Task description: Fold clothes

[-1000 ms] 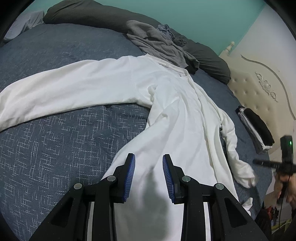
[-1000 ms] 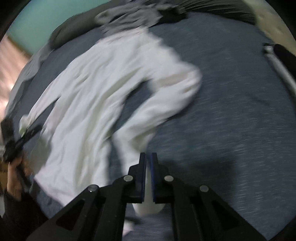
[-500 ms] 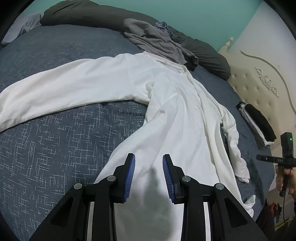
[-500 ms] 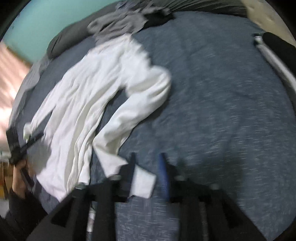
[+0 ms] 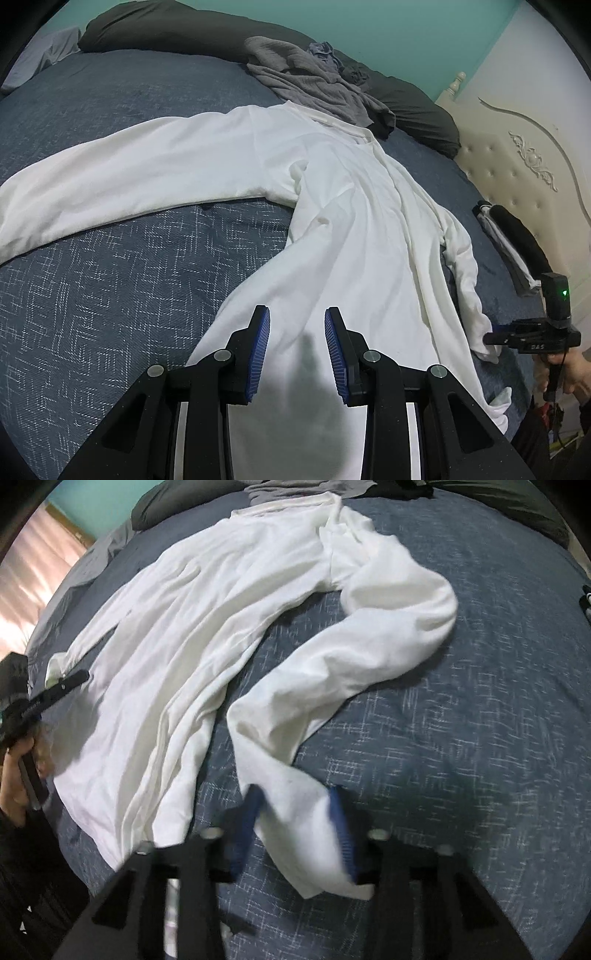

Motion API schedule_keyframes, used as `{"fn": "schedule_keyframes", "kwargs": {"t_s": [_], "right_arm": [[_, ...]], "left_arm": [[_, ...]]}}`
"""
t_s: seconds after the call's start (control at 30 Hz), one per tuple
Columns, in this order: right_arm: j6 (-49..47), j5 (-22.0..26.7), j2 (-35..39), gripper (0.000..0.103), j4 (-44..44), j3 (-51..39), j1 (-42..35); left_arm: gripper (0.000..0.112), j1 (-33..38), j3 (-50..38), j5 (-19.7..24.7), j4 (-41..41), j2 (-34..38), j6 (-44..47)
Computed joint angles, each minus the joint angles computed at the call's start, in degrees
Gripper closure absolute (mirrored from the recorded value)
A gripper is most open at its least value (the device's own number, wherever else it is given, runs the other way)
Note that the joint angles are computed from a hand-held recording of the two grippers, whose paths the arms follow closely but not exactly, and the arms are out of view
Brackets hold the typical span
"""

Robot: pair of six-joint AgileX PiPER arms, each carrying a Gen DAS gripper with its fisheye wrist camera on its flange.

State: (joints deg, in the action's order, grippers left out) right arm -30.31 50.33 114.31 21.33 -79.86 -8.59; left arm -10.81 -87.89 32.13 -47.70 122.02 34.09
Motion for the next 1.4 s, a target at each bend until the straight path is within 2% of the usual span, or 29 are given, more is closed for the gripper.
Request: {"fn": "schedule_keyframes", "kwargs": {"t_s": [0.03,0.13,0.27,0.57,0.77,0.87,1.0,1.13,1.27,1.4], "right_arm": [[-0.1,-0.7,-0.4,0.092,0.0,0.4,-0.1],[-1.5,-2.2,-1.8,0.098,1.3,1.7,-1.1],[-2.1,-3.0,-4.8,0.099,2.7,2.2,-4.5],[2.2,-1.1,-6.9,0.099,5.1,-2.4,-17.8],[8.3,-2.5,-3.4,0.099,4.3,-6.7,-24.5],[12.6,-2.4,-1.9,0.099,0.5,-9.5,-26.8],[19.2,-0.8,1.8,0.099,-4.5,-14.3,-28.1],[22.7,-2.2,3.8,0.098,-8.1,-16.1,-27.8],[29.8,-2.7,5.3,0.098,-15.5,-18.4,-26.7],[22.0,-3.4,4.9,0.096,-9.3,-18.1,-26.2]], "left_arm": [[0.079,0.0,0.0,0.0,0.1,0.0,0.0],[0.079,0.0,-0.1,-0.1,0.2,0.1,-0.2],[0.079,0.0,-0.2,-0.2,0.2,0.1,-0.3],[0.079,0.0,-0.2,-0.4,0.9,0.4,-0.9],[0.079,-0.5,-0.4,-0.7,2.3,0.9,-1.9],[0.079,-0.8,-0.6,-0.8,3.3,1.2,-2.8],[0.078,-1.2,-0.7,-1.2,4.4,1.4,-3.5],[0.079,-1.6,-0.6,-1.6,5.3,1.4,-4.0],[0.079,-1.8,-0.8,-1.6,6.3,1.5,-4.7],[0.079,-2.0,-0.6,-1.9,6.3,1.2,-4.3]]}}
